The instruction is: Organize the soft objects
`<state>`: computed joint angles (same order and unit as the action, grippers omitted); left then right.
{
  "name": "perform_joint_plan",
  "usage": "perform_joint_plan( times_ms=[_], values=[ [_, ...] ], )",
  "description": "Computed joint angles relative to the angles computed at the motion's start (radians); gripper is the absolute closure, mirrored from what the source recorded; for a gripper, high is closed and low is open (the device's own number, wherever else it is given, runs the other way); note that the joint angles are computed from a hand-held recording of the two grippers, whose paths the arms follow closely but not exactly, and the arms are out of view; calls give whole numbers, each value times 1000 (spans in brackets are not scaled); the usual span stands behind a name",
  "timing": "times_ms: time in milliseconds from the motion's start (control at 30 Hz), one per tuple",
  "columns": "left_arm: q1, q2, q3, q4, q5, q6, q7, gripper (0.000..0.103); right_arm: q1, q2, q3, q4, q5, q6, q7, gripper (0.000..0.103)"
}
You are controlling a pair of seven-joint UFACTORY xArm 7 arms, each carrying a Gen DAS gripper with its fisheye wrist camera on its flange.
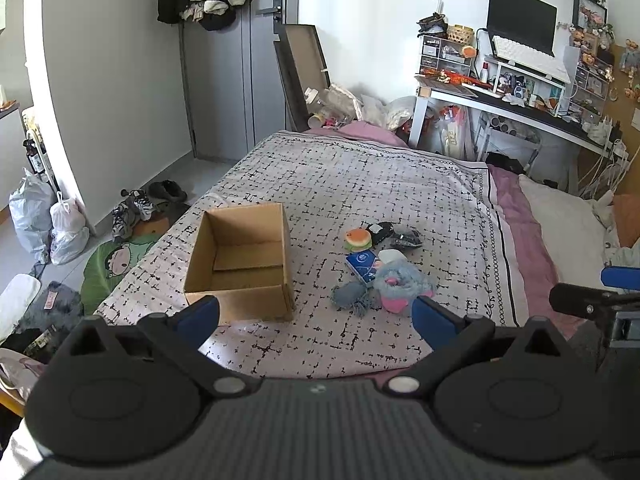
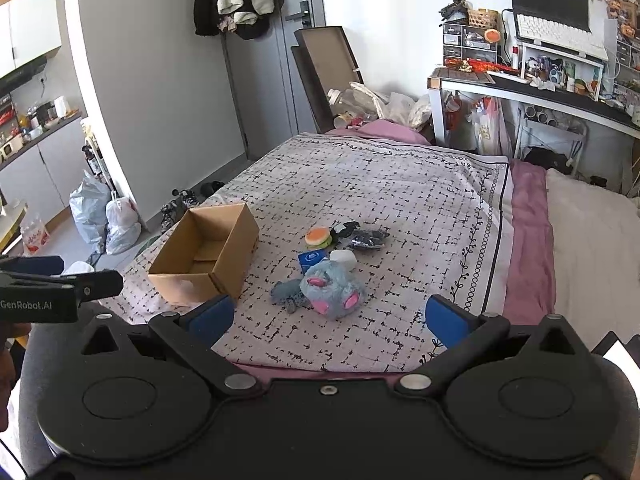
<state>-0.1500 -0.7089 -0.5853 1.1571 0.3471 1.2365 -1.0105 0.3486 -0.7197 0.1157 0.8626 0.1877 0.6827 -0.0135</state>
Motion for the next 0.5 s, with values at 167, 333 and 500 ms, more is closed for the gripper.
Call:
perform_joint_plan(
  times_ms=[167,333,500],
  values=[
    [1,16,14,0,2,-14,5,1,4,25,-5,13,5,-3,-5,0],
    [2,49,28,5,17,-40,11,1,8,56,-9,33,17,-12,-7,0],
    [-7,79,59,-5,15,-85,-7,1,-3,109,-2,66,4,-3,-7,0]
  ],
)
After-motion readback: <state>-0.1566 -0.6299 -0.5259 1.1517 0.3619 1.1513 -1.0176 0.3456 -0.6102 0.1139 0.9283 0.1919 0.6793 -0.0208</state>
